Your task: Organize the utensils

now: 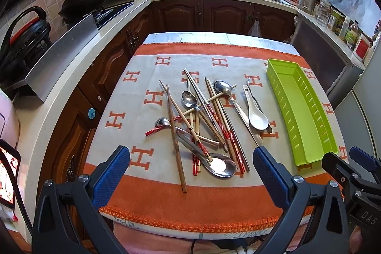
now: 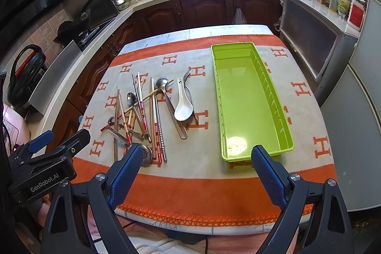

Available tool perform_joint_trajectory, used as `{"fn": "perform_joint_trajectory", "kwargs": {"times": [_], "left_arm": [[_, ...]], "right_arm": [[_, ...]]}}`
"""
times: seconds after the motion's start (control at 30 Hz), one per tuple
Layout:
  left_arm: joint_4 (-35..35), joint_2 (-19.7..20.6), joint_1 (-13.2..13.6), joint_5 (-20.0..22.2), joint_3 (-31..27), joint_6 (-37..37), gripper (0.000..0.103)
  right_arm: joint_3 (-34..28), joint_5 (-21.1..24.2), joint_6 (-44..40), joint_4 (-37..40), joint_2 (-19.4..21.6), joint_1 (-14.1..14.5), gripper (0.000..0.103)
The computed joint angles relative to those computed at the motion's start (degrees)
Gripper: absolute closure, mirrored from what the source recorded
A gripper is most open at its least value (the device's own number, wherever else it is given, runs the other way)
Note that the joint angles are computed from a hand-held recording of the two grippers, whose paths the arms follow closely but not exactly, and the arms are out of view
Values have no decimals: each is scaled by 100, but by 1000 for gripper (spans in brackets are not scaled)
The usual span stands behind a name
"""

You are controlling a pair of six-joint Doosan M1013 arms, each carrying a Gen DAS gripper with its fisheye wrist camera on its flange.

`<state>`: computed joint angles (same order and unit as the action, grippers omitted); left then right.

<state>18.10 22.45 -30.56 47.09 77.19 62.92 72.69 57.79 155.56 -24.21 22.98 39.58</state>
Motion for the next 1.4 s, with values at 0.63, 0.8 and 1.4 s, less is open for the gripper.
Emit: {"fn": "perform_joint_trajectory", "kwargs": {"times": [0.63,0.8,1.4], "left_arm": [[-50,23,14,115,23,-55,1],[-90,62,37,175,-53,-45,1],[-133,333,280,240,-500,-27,1]], "right_arm": [[-15,-126,-304,350,48,-90,22],[-59,-117,-457,557,103,-166,25],[-836,121,-1259,700,622,-374,26]]}}
